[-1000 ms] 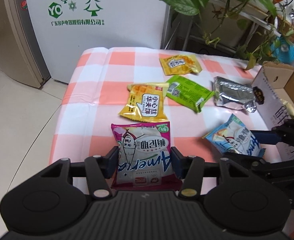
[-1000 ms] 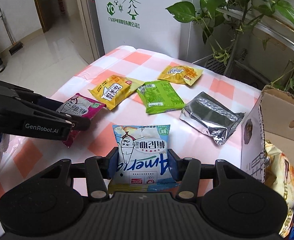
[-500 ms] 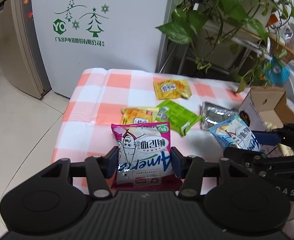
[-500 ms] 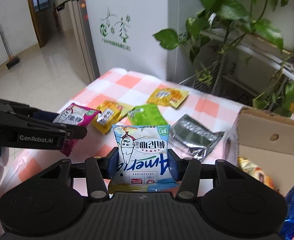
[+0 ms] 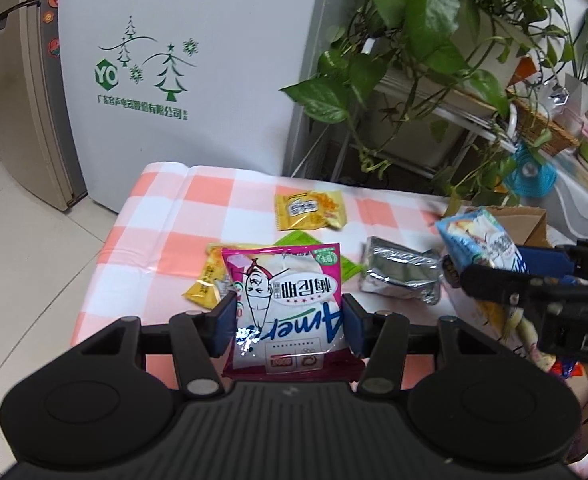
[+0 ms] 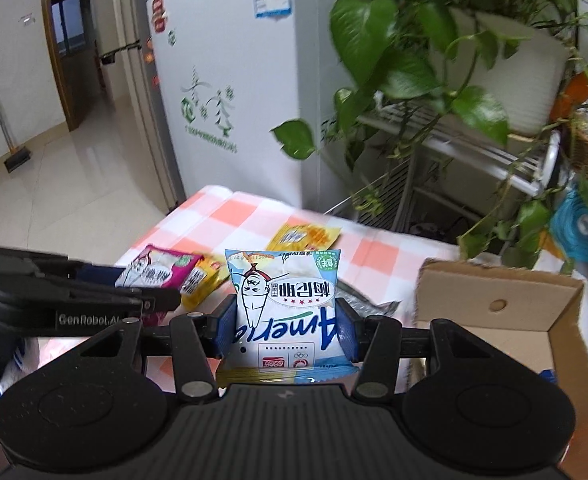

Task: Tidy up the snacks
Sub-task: 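Lift the pink Americ bag with the left tool while the right tool carries the blue-white bag to the box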

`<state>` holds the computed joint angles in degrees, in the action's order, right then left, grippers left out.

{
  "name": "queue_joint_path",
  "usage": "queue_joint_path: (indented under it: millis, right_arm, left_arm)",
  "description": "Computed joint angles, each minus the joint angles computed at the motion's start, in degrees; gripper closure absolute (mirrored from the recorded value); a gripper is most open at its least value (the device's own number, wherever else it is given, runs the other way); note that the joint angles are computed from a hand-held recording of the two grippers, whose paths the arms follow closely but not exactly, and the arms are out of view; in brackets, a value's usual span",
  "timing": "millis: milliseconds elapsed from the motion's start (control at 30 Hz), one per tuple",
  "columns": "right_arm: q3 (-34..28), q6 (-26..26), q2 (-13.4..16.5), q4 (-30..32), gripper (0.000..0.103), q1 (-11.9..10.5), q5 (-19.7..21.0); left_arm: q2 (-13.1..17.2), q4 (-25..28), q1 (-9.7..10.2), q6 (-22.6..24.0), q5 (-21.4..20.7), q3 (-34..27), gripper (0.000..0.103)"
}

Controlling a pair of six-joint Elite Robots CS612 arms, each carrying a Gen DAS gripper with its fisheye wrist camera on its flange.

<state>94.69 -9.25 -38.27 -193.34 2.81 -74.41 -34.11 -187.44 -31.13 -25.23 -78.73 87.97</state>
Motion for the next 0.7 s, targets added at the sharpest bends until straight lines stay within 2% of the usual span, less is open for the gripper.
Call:
queue_joint_path:
  millis: [333, 700]
  right_arm:
    - [2.74, 3.94, -1.57, -4.89, 0.046, -1.91, -1.75]
    - [5.34, 10.76, -3.11, -9.79, 0.046, -5.52, -2.51]
  left_arm:
    - [0.20, -3.70, -1.15, 0.87, -3.01, -0.48, 0.050]
    - [0.75, -6.31, -3.27, 2.16, -7.92, -1.30, 0.050]
